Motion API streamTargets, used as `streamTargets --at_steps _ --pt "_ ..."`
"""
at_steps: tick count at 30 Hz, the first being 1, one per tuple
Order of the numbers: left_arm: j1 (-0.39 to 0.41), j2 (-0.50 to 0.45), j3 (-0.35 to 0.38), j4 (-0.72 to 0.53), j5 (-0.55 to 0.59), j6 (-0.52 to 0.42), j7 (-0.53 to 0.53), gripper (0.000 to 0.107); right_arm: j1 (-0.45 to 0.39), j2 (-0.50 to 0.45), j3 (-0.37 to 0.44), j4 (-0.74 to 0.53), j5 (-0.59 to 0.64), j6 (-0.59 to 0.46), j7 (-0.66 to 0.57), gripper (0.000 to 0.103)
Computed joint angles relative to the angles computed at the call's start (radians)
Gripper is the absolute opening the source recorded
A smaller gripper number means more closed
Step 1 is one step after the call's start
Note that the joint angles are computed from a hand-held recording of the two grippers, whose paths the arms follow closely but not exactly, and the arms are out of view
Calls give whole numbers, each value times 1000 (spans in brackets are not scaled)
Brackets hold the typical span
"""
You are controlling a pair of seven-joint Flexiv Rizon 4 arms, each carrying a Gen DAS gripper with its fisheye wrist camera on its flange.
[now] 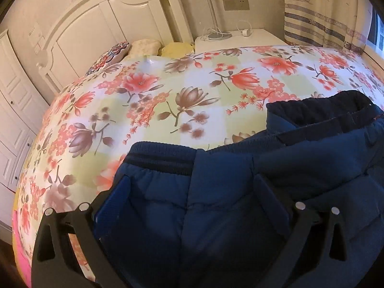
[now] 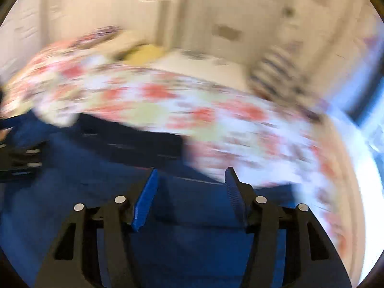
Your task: Fold large clothes
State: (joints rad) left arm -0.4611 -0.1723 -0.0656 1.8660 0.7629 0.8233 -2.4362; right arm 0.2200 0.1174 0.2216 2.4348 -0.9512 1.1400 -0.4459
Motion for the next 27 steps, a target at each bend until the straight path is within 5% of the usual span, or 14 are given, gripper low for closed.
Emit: streamTargets --at_steps 1,3,4,8,9,13,16,19,23,25,27 --pt "1 -2 -1 -1 -2 5 1 101 9 -11 -31 22 99 62 -55 65" --pt "-3 -7 -1 -5 7 4 -7 101 5 -25 -68 68 297 238 -140 66" --pt "-8 -9 -1 -10 17 -6 -12 101 -4 -18 -63 70 303 237 -153 65" --pt "-14 -13 1 -14 34 -12 -22 101 -167 76 4 102 -89 217 186 71" --pt "-12 -14 2 -13 31 -7 -20 101 -175 81 13 103 -108 188 213 72" --pt "-8 -13 2 -9 12 -1 -7 101 -106 11 -29 110 146 181 77 88" --pt "3 16 -2 -1 -83 -20 1 97 -100 -7 -33 111 191 202 45 88" --pt "5 72 -22 52 -109 179 -48 99 -124 -9 -29 117 107 211 105 88" --pt "-105 -30 -105 -126 74 29 -11 101 -119 -4 -28 116 84 188 120 88" --pt "-147 -126 -107 -196 36 -55 86 101 -118 -1 -30 119 86 191 121 88" --pt "-147 -158 -98 -199 9 -34 96 101 -118 3 -32 123 101 197 115 89"
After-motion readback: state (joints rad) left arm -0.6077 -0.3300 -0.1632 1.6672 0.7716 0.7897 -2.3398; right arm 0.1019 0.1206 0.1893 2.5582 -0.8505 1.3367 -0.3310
